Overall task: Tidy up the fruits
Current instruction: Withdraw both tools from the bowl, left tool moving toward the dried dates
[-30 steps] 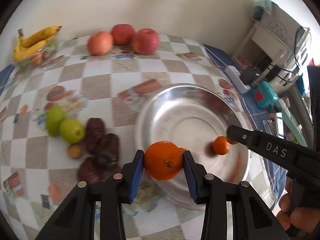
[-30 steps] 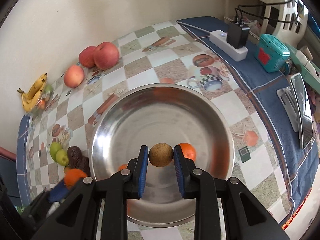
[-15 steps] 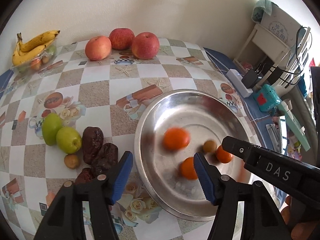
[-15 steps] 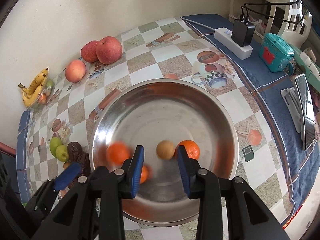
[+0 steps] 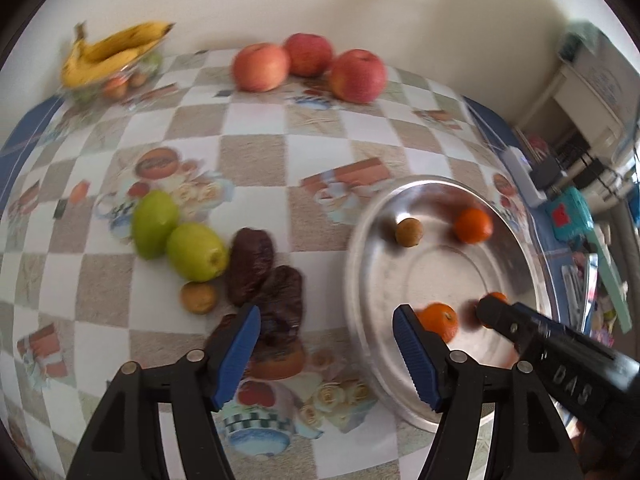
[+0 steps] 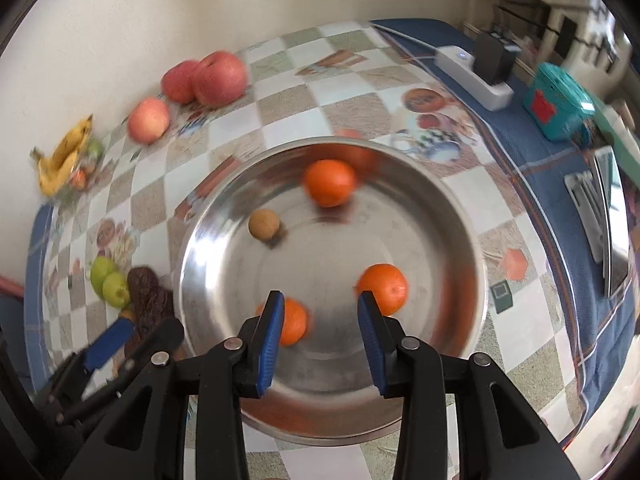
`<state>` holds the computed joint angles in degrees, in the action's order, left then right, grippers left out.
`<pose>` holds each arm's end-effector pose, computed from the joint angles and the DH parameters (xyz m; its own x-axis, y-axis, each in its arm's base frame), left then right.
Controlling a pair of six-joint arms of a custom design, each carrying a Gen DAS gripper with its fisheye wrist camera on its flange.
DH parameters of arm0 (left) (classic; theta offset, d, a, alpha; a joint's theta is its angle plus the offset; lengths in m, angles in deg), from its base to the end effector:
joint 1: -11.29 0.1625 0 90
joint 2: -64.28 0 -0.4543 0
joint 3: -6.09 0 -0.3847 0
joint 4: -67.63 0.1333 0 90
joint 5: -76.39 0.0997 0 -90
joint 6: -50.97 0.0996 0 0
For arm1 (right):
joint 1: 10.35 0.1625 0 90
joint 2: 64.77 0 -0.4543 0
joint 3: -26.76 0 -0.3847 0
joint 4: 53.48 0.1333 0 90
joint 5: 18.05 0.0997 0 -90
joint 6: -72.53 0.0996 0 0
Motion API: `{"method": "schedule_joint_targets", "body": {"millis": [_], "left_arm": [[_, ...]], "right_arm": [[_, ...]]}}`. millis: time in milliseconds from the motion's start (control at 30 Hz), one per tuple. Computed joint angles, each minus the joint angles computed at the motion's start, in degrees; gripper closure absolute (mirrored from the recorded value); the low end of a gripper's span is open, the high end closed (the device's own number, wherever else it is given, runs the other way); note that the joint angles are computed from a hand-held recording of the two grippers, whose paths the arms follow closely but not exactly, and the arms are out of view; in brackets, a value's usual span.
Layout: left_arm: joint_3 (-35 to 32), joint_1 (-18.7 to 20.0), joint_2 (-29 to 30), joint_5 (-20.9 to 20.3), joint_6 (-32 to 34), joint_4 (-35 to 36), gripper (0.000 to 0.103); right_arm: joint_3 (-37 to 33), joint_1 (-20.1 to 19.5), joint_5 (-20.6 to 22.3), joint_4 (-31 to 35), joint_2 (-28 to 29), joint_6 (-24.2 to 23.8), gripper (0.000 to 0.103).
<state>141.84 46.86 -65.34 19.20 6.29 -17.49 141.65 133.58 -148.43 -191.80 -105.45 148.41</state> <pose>-0.0331 -0.2539 0.3702 -0.8492 0.1274 -0.5125 0.2831 0.9290 -0.2382 0.4493 -0.2422 -0.0233 -0.7588 0.3228 0.5656 0.0358 0.8879 -0.4587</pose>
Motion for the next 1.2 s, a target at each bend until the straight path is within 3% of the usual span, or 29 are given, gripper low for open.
{"method": "schedule_joint_targets", "body": {"millis": [167, 367, 600, 733, 900, 933, 1000, 1100, 1133, 1200], "left_arm": [[-3.50, 3.03, -0.55, 2.06, -4.74, 6.72, 0.029], [-7.52, 8.42, -2.87, 3.17, -8.12, 11.23, 0.029], [-10.23, 8.04, -4.67, 6.78, -10.90, 16.06, 0.027], [-10.24, 9.02, -4.07, 6.86, -10.47, 15.62, 0.019], [-9.94, 9.04, -3.76, 6.92, -10.25, 15.61, 0.018], [-9.86, 8.99, -3.78, 6.97, -10.28, 15.70, 0.016], [-9.71, 8.91, -3.77, 7.07, -10.61, 15.87, 0.001], [-9.47, 8.55, -3.75, 7.87, -11.82, 16.89, 0.000], [-9.36, 8.62, -3.58, 8.17, -12.23, 17.27, 0.000], [-9.20, 9.33, -3.18, 8.43, -12.40, 17.44, 0.000]], "right_arm": [[-3.18, 0.96, 0.85, -1.60, 2.89, -5.91, 0.064], [-6.30, 2.35, 0.00, -0.53, 4.73, -9.44, 0.064], [-6.92, 2.81, -0.13, -2.13, 5.04, -10.47, 0.064], [-7.04, 2.73, 0.08, -2.40, 5.11, -10.65, 0.064], [-7.36, 2.56, 0.44, -1.97, 5.42, -11.11, 0.064], [-7.36, 2.50, 0.53, -1.88, 5.44, -11.10, 0.064], [-7.32, 2.45, 0.69, -1.61, 5.46, -10.95, 0.064], [-7.17, 2.28, 0.93, -1.29, 5.45, -10.57, 0.064], [-7.16, 2.20, 0.93, -1.21, 5.49, -10.48, 0.061], [-7.15, 2.13, 0.38, -0.48, 5.57, -9.41, 0.020]]}}
